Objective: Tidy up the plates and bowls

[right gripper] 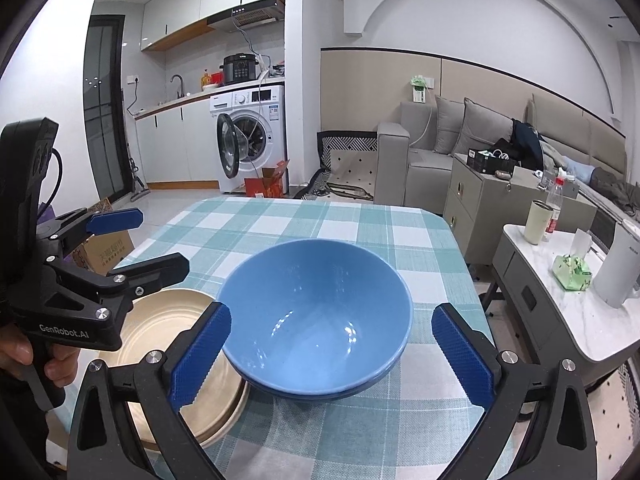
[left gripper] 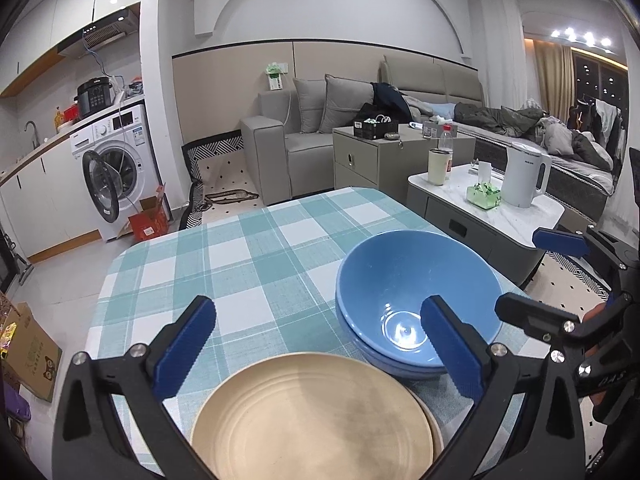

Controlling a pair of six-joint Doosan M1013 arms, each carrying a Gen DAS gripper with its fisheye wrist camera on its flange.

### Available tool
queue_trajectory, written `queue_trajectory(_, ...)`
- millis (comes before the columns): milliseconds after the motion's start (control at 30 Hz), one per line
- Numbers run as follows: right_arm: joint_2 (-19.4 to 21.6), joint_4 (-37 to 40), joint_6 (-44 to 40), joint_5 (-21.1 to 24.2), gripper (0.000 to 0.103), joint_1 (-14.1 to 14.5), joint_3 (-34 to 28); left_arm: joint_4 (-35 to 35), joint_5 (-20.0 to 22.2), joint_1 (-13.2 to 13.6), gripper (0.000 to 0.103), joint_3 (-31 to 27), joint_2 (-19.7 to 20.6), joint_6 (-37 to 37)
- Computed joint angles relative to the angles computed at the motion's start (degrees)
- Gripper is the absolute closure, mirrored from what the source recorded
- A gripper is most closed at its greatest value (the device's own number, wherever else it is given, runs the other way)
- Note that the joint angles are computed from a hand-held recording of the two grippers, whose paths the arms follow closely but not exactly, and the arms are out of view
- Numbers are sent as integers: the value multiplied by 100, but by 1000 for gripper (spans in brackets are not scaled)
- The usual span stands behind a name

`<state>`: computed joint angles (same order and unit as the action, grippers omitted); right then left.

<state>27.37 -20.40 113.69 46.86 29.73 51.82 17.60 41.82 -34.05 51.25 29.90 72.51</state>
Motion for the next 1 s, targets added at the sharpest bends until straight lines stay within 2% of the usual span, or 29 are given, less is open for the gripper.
queue_trajectory(267,-218,248,-79,-502,1,-10,384,480,-616,27,0,778,-411,-591)
queue_trajectory(400,-384,791,-377,-869,1,-71,674,552,-738,68,0,1077,-564,-741)
queue_trajectory(567,-497,971,-469,-1105,1,-64,910,796,-873,83,0,1444,-751,-1136)
queue_trajectory(1000,-678,642,-181,-1457,1,63,1389,2251,-1149,-60,0,2238,-1154,-2532)
